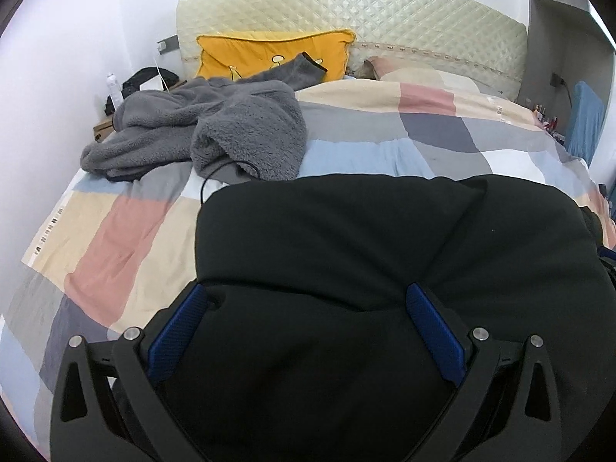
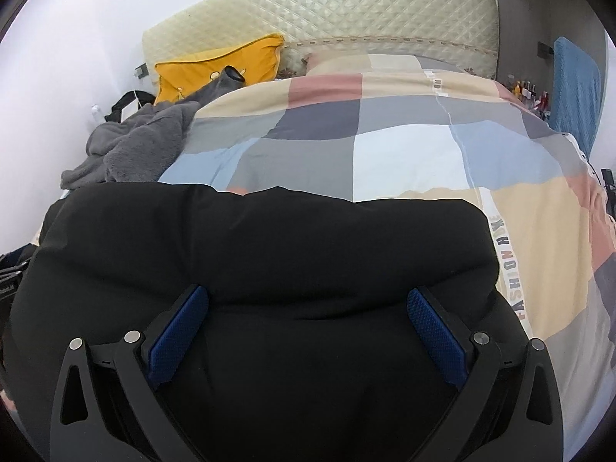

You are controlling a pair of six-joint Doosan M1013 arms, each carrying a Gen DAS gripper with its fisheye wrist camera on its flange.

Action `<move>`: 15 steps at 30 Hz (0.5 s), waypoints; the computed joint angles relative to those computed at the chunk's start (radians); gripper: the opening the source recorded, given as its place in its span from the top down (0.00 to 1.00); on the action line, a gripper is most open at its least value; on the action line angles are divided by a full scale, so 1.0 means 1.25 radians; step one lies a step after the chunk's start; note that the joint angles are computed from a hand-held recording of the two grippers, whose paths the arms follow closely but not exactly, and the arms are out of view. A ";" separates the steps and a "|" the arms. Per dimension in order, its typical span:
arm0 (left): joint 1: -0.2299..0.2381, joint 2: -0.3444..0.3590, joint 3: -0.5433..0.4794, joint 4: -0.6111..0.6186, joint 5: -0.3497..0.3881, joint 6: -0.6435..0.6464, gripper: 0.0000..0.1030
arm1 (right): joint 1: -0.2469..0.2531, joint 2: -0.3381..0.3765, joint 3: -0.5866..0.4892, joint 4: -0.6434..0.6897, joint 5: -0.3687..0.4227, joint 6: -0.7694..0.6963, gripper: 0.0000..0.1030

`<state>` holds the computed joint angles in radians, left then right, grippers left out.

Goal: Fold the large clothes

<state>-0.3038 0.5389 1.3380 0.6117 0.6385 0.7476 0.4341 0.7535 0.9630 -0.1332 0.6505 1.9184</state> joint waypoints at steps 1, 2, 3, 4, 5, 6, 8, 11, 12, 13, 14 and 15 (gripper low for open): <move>-0.004 -0.003 0.002 0.021 0.007 -0.016 0.00 | 0.003 -0.004 0.003 -0.029 0.003 0.022 0.00; -0.009 -0.006 0.001 0.040 0.019 -0.030 0.00 | 0.008 -0.010 0.007 -0.059 0.004 0.044 0.00; -0.013 -0.008 0.000 0.053 0.030 -0.039 0.00 | 0.012 -0.015 0.009 -0.085 0.007 0.063 0.00; -0.016 -0.014 0.002 0.061 0.035 -0.048 0.00 | 0.016 -0.025 0.017 -0.104 -0.001 0.078 0.00; -0.019 -0.024 0.007 0.060 0.026 -0.053 0.00 | 0.018 -0.037 0.028 -0.105 -0.020 0.080 0.00; -0.019 -0.033 0.012 0.054 0.016 -0.054 0.00 | 0.019 -0.049 0.040 -0.102 -0.043 0.080 0.00; -0.024 -0.058 0.027 0.054 -0.010 -0.068 0.00 | 0.024 -0.079 0.062 -0.118 -0.084 0.098 0.00; -0.033 -0.093 0.040 0.063 -0.033 -0.103 0.00 | 0.033 -0.115 0.079 -0.152 -0.111 0.145 0.00; -0.036 -0.098 0.036 0.065 -0.023 -0.106 0.00 | 0.035 -0.126 0.085 -0.141 -0.122 0.137 0.00; -0.042 -0.107 0.034 0.071 -0.014 -0.113 0.00 | 0.038 -0.145 0.098 -0.142 -0.144 0.134 0.00; -0.048 -0.120 0.035 0.077 -0.014 -0.122 0.00 | 0.042 -0.156 0.105 -0.161 -0.153 0.149 0.00; -0.051 -0.129 0.037 0.082 -0.015 -0.130 0.00 | 0.046 -0.168 0.114 -0.183 -0.162 0.166 0.00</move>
<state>-0.3681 0.3780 1.3840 0.7138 0.6204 0.5856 0.4916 0.5429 1.1059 -0.3624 0.4479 2.1255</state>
